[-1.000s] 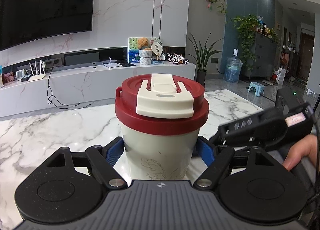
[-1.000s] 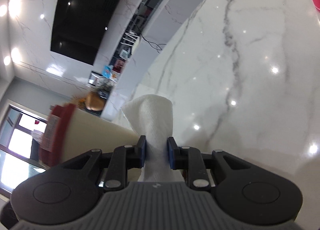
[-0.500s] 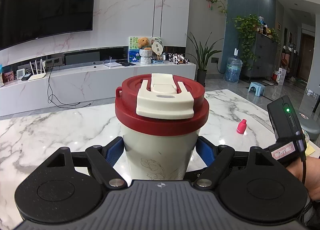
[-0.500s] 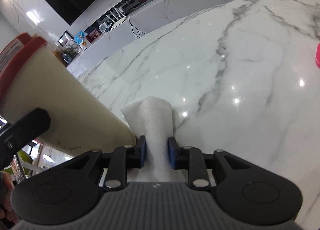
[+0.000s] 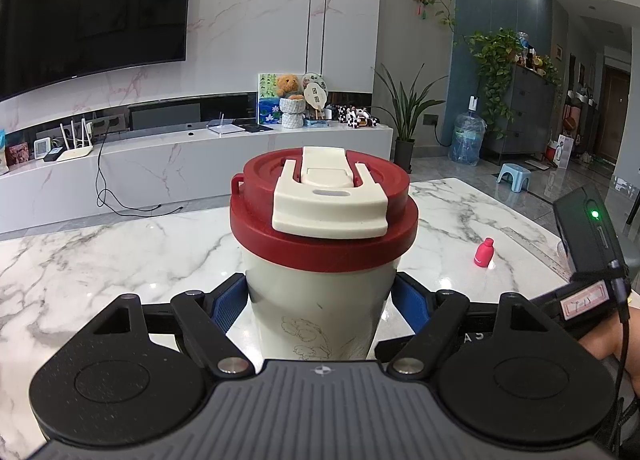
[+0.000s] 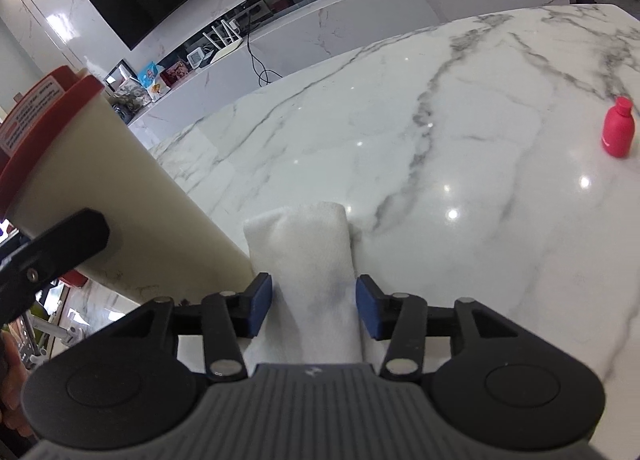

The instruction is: Clean container

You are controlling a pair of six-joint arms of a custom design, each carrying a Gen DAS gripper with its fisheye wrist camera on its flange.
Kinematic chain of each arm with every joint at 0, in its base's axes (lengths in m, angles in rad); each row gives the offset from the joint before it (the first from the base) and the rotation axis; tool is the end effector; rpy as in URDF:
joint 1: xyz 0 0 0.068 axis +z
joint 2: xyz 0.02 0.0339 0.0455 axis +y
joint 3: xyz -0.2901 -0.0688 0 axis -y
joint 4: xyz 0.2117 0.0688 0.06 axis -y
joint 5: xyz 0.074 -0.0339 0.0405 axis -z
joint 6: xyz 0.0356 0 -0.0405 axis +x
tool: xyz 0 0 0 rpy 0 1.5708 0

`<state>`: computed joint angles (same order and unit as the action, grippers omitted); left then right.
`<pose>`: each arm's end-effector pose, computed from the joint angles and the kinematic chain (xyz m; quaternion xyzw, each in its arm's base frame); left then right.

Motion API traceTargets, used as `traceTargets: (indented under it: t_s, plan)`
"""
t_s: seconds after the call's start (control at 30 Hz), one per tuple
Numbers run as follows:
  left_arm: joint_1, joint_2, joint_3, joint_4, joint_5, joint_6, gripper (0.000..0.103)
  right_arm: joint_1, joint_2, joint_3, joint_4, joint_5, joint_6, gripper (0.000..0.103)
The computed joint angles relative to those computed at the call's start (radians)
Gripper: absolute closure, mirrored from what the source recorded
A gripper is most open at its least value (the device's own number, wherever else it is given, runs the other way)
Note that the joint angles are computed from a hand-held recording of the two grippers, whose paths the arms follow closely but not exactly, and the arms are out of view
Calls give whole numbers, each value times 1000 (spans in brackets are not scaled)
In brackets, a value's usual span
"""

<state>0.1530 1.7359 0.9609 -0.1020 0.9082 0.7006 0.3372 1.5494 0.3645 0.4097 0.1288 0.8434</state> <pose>0.3227 0.0214 0.2207 0.3721 0.7733 -0.2490 0.4489 0.2159 0.0708 0.1535 0.2545 0.8845 0.1659 0.3542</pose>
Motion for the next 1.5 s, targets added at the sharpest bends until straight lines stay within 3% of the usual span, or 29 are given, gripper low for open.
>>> traceTargets:
  t_s: [0.4, 0.6, 0.63, 0.7, 0.77, 0.93, 1.5]
  plan:
    - [-5, -12, -15, 15, -11, -15, 25, 141, 14, 49, -92, 151, -33, 49]
    - [-9, -18, -22, 23, -17, -23, 25, 168, 48, 71, -92, 173, -64, 47]
    - [-8, -19, -24, 24, -17, -23, 25, 174, 58, 72, -87, 183, -72, 48]
    - [-6, -22, -27, 24, -15, -24, 25, 182, 66, 70, -78, 196, -95, 65]
    - [-6, -21, -26, 22, -15, -25, 25, 183, 70, 61, -57, 197, -108, 73]
    - [-7, -13, -5, 12, -18, -34, 25, 153, 57, 33, -14, 159, -95, 79]
    - [-11, -24, -20, 36, -37, -82, 23, -101, -185, -175, 320, -92, 93, 79]
